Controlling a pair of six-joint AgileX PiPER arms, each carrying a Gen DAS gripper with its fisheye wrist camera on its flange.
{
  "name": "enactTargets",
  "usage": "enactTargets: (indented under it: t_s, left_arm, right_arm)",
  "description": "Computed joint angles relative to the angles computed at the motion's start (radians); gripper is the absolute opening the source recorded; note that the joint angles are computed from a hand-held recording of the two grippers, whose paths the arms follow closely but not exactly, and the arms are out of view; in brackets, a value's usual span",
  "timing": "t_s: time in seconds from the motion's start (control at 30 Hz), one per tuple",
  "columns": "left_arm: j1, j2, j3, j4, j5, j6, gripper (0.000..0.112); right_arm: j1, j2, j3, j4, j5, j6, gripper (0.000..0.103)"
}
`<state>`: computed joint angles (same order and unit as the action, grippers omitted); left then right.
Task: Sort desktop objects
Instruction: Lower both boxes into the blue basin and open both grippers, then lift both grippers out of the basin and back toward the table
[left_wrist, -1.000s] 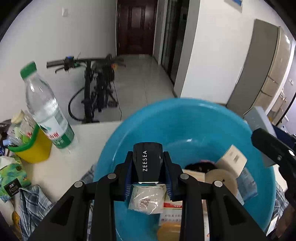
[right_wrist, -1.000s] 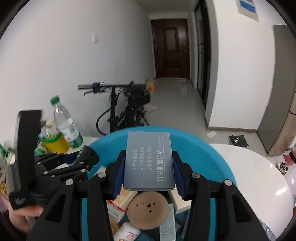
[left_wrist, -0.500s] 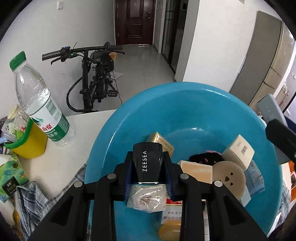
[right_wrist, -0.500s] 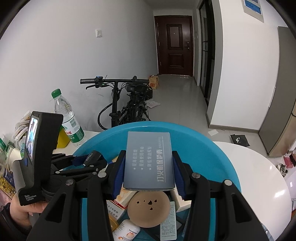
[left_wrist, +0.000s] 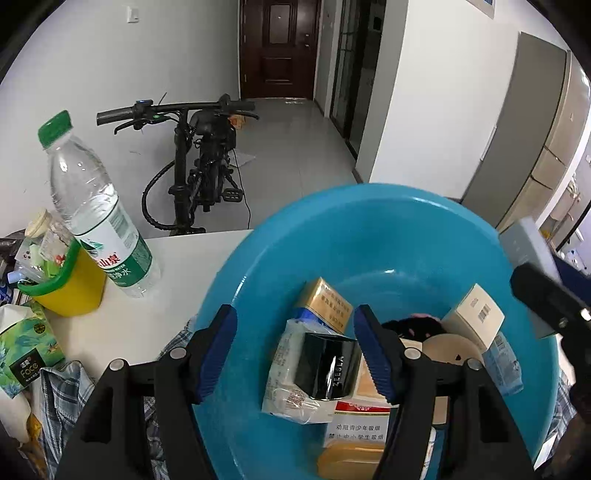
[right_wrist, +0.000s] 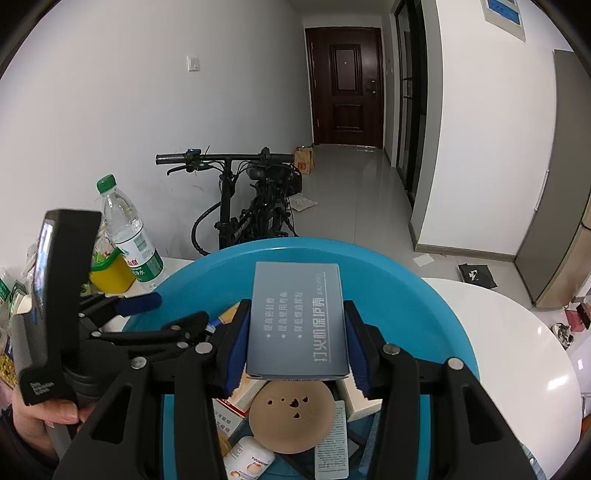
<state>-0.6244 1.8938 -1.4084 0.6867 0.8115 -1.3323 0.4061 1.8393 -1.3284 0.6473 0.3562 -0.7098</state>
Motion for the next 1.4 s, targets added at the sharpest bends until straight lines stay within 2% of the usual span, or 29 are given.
enactTargets:
  t_s: [0.13,0.17,0.27,0.3,0.43,0.63,0.87,0.9,1.0,1.03,1.23,1.4]
  left_arm:
    - [-0.002,-0.023,0.018,0.018,-0.004,-0.03,0.069]
    - [-0.002,-0.028,0.02,0.018,-0.002,-0.027,0.069]
    - [0.001,-0.043,0.031,0.028,0.001,-0.041,0.069]
    - [0.001,-0.046,0.035,0.031,0.001,-0.046,0.069]
    - [0.001,-0.057,0.041,0.035,0.002,-0.051,0.069]
    - [-0.01,-0.06,0.033,0.044,0.016,-0.052,0.069]
    - [-0.017,-0.055,0.022,0.042,0.024,-0.042,0.069]
    - [-0.019,-0.053,0.02,0.042,0.027,-0.041,0.069]
    - [-0.023,-0.054,0.017,0.044,0.03,-0.039,0.069]
    - [-0.023,-0.055,0.017,0.043,0.03,-0.037,0.069]
    - [-0.029,-0.056,0.015,0.052,0.035,-0.046,0.069]
    - [-0.042,-0.061,0.019,0.084,0.035,-0.071,0.069]
  right_arm:
    - [0.001,0.031,-0.036,-0.084,0.051,0.068,0.046]
    - [-0.002,0.05,-0.061,-0.113,0.094,0.092,0.046]
    - [-0.036,0.156,-0.193,-0.135,0.304,0.112,0.046]
    - [-0.038,0.177,-0.215,-0.145,0.326,0.128,0.046]
    - [-0.034,0.218,-0.247,-0.228,0.309,0.223,0.046]
    - [-0.039,0.216,-0.233,-0.218,0.27,0.211,0.046]
    - [-0.025,0.225,-0.244,-0.229,0.286,0.213,0.046]
    - [-0.024,0.223,-0.241,-0.227,0.28,0.211,0.047]
    - [-0.02,0.212,-0.228,-0.227,0.251,0.214,0.065]
    - [-0.018,0.203,-0.217,-0.238,0.233,0.223,0.067]
    - [-0.026,0.184,-0.203,-0.221,0.21,0.224,0.072]
    - [-0.018,0.169,-0.189,-0.274,0.175,0.295,0.073]
